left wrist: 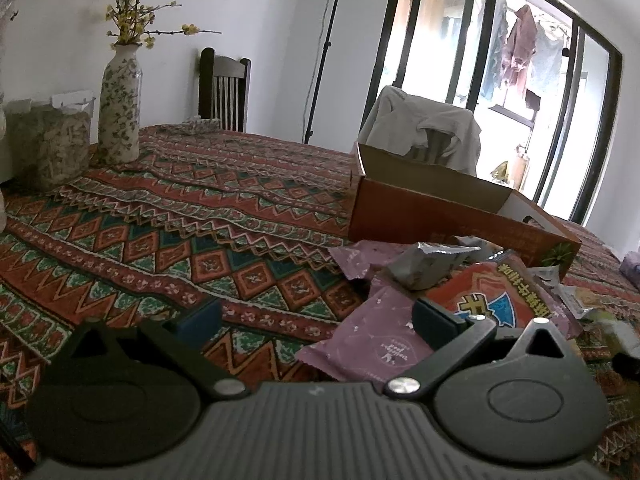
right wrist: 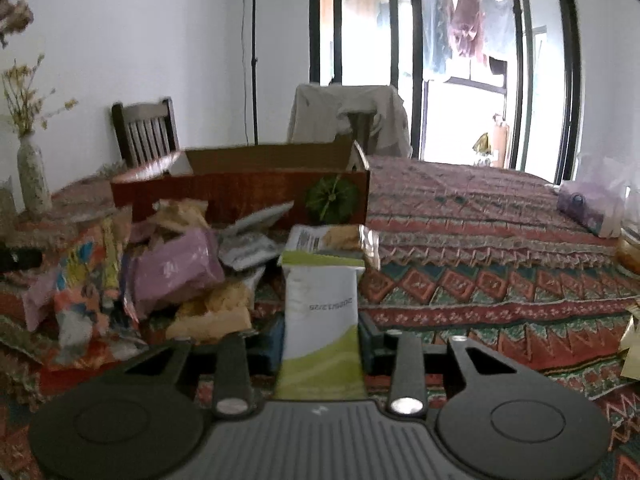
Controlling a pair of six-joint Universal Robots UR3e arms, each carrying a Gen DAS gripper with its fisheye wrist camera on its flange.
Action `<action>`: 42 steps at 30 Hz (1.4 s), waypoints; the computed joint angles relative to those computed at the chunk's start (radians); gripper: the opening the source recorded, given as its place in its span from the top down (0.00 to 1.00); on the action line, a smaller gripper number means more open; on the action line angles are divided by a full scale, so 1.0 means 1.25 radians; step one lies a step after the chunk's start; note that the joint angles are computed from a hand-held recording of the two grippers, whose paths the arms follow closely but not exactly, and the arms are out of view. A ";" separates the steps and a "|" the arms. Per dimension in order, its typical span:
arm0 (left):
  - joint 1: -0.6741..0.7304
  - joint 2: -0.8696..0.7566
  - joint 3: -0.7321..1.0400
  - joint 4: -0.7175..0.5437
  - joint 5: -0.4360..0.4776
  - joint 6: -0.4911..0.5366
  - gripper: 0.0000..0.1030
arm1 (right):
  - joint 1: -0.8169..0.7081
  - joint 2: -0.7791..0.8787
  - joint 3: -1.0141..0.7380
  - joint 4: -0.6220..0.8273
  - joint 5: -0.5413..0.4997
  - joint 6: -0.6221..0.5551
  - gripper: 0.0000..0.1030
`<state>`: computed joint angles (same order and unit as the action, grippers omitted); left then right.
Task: Organize snacks
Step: 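Grasp the white-and-green packet with the right tool while the left tool grasps a pink packet, then carry both packets into the cardboard box and open both tools to release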
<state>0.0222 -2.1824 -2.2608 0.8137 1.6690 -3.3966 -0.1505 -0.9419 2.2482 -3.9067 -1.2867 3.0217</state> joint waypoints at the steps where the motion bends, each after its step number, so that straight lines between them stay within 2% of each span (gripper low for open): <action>1: -0.002 0.002 0.003 -0.009 0.006 -0.002 0.00 | -0.005 -0.001 0.007 -0.016 0.007 0.003 0.66; 4: -0.002 0.022 0.007 -0.056 0.008 -0.004 0.00 | -0.022 -0.009 0.032 -0.056 0.035 0.012 0.66; 11: 0.010 0.078 -0.024 -0.122 -0.047 0.023 0.00 | -0.049 -0.017 0.075 -0.098 0.079 0.016 0.66; 13: -0.005 0.076 -0.011 -0.138 -0.033 0.038 0.00 | -0.052 -0.012 0.073 -0.098 0.084 0.019 0.66; 16: -0.045 0.076 0.055 -0.238 0.015 0.082 0.00 | -0.056 -0.008 0.076 -0.104 0.094 0.019 0.66; 19: -0.067 0.066 0.126 -0.335 0.030 0.120 0.00 | -0.062 -0.005 0.082 -0.113 0.102 0.021 0.66; 23: -0.089 0.028 0.223 -0.423 0.061 0.128 0.00 | -0.079 -0.005 0.092 -0.119 0.117 0.024 0.65; 25: -0.090 0.012 0.246 -0.437 0.061 0.130 0.01 | -0.085 -0.002 0.096 -0.126 0.119 0.024 0.65; 26: -0.084 0.012 0.247 -0.441 0.048 0.131 0.07 | -0.088 -0.002 0.100 -0.128 0.121 0.024 0.65; 27: -0.073 0.016 0.243 -0.442 0.025 0.131 0.19 | -0.093 -0.001 0.103 -0.132 0.124 0.024 0.65; 29: -0.064 0.020 0.223 -0.417 -0.001 0.133 0.35 | -0.098 -0.001 0.106 -0.135 0.126 0.025 0.65; 33: -0.055 0.010 0.179 -0.330 -0.014 0.119 0.39 | -0.097 -0.001 0.099 -0.123 0.122 0.026 0.65; 42: -0.053 0.064 0.065 -0.202 0.024 0.098 0.40 | -0.096 0.005 0.095 -0.131 0.130 0.024 0.65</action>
